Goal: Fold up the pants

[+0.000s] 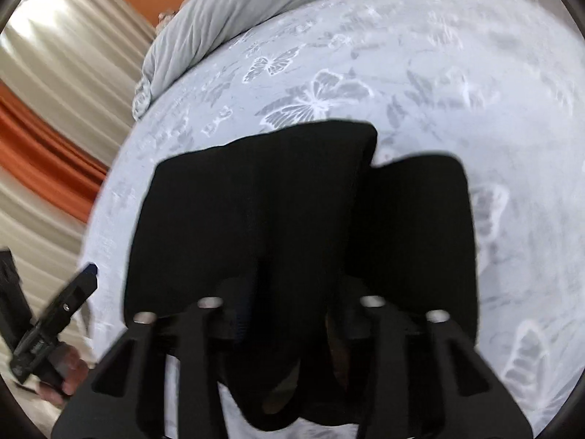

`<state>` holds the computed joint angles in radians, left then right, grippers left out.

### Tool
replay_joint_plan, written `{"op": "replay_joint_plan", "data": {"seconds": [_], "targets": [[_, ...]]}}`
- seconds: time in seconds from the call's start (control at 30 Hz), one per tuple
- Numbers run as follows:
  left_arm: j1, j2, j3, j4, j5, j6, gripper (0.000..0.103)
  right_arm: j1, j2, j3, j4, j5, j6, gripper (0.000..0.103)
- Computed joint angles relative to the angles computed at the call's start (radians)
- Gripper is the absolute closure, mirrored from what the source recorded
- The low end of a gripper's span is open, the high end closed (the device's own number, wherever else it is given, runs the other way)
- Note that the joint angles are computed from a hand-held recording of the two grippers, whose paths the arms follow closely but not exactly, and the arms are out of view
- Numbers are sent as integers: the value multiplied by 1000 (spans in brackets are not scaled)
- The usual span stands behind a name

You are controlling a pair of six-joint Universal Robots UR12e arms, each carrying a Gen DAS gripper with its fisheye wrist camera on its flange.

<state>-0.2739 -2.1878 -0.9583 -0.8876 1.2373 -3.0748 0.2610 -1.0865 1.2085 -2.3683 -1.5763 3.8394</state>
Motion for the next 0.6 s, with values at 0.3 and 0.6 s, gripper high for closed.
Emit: {"op": "replay_joint_plan", "data": {"seconds": [0.3,0.6], "targets": [[-1,-19,26,-49,-3,-6,16,-22,-64,79,97,-36,67,80],[30,-37,62,-61,-41,-122,16,-36,-62,106,-81,87,78,37]]}}
